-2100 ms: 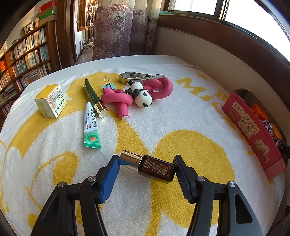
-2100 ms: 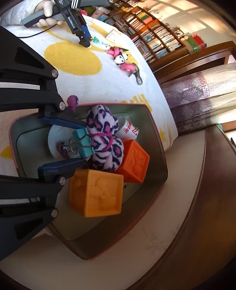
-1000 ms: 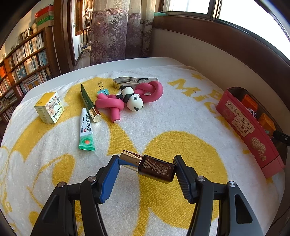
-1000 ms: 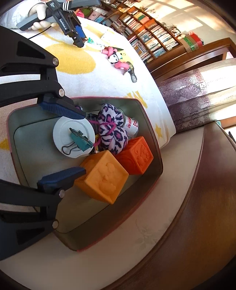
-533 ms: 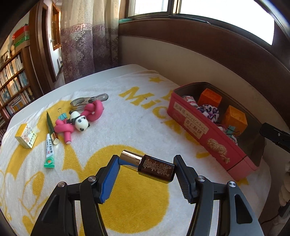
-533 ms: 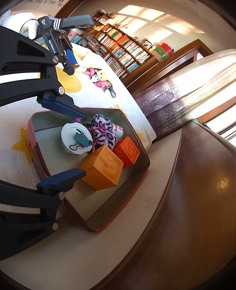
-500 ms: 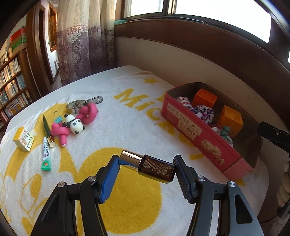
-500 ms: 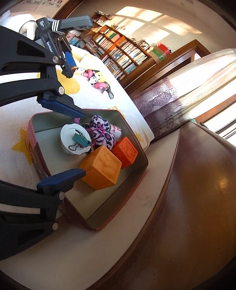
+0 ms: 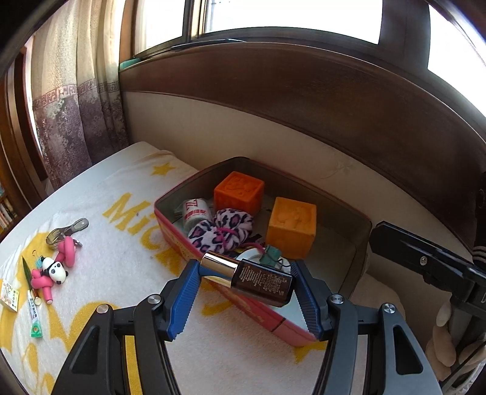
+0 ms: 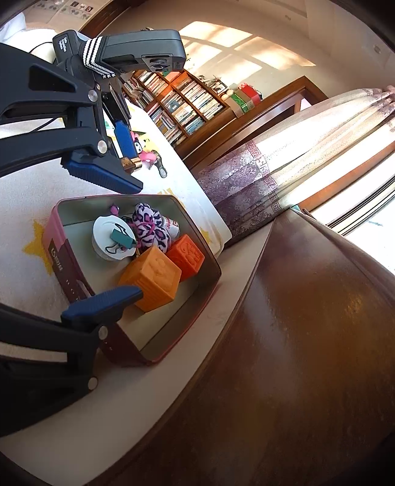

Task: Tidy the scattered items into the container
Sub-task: 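Lower brown bottle into red tin and open left tool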

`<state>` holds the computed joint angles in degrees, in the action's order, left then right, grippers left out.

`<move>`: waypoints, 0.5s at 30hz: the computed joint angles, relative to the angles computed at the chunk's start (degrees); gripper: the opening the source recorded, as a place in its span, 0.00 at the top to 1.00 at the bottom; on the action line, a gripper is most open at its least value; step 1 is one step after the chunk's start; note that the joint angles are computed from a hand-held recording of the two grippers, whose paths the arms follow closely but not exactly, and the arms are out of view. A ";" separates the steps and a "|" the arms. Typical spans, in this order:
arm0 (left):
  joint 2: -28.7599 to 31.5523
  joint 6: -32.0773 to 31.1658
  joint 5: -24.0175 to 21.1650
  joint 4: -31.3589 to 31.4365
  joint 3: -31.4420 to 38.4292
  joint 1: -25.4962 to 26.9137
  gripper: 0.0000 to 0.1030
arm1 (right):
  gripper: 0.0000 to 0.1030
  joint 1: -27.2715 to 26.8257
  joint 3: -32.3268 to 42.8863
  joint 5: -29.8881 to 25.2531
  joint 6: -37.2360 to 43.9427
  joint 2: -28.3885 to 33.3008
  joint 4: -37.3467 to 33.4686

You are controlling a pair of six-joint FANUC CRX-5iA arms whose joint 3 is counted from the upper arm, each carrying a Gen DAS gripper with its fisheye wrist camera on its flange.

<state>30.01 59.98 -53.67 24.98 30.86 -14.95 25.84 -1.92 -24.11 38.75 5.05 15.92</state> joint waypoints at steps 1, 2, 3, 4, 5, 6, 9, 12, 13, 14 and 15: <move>0.35 -0.25 -0.19 -0.02 0.54 -0.34 0.39 | 0.35 -0.03 -0.30 0.40 -0.31 -0.17 0.32; 0.79 -0.41 -0.62 -0.12 1.22 -0.64 0.39 | 0.35 -0.03 -0.64 0.78 -0.78 -0.32 0.81; 1.22 -0.45 -1.06 -0.26 1.84 -0.89 0.39 | 0.34 -0.02 -0.92 1.05 -1.28 -0.43 1.34; 1.59 -0.44 -1.50 -0.42 2.38 -1.10 0.39 | 0.33 0.00 -1.12 1.20 -1.66 -0.50 1.75; 1.92 -0.47 -1.95 -0.57 2.81 -1.26 0.39 | 0.32 0.00 -1.24 1.30 -1.90 -0.53 2.00; 2.10 -0.60 -2.23 -0.64 2.97 -1.38 0.39 | 0.32 -0.01 -1.27 1.34 -2.02 -0.49 2.14; 2.27 -0.74 -2.41 -0.91 3.00 -1.51 0.38 | 0.31 -0.02 -1.05 1.21 -1.73 -0.27 1.64; 2.39 0.07 -2.50 -1.36 3.05 -1.29 0.38 | 0.31 -0.05 -0.48 0.86 -0.65 0.01 0.27; 2.46 0.40 -2.58 -1.41 3.08 -1.15 0.38 | 0.31 -0.01 -0.41 0.79 -0.56 0.06 0.14; 2.49 0.73 -2.62 -1.40 3.04 -0.97 0.38 | 0.31 0.04 -0.33 0.72 -0.40 0.10 -0.05; 2.47 1.10 -2.63 -1.44 2.98 -0.81 0.38 | 0.31 0.06 -0.25 0.64 -0.27 0.16 -0.18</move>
<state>32.48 61.08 -56.30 23.54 33.84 -15.76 25.90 -2.17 -23.47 38.48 5.21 15.74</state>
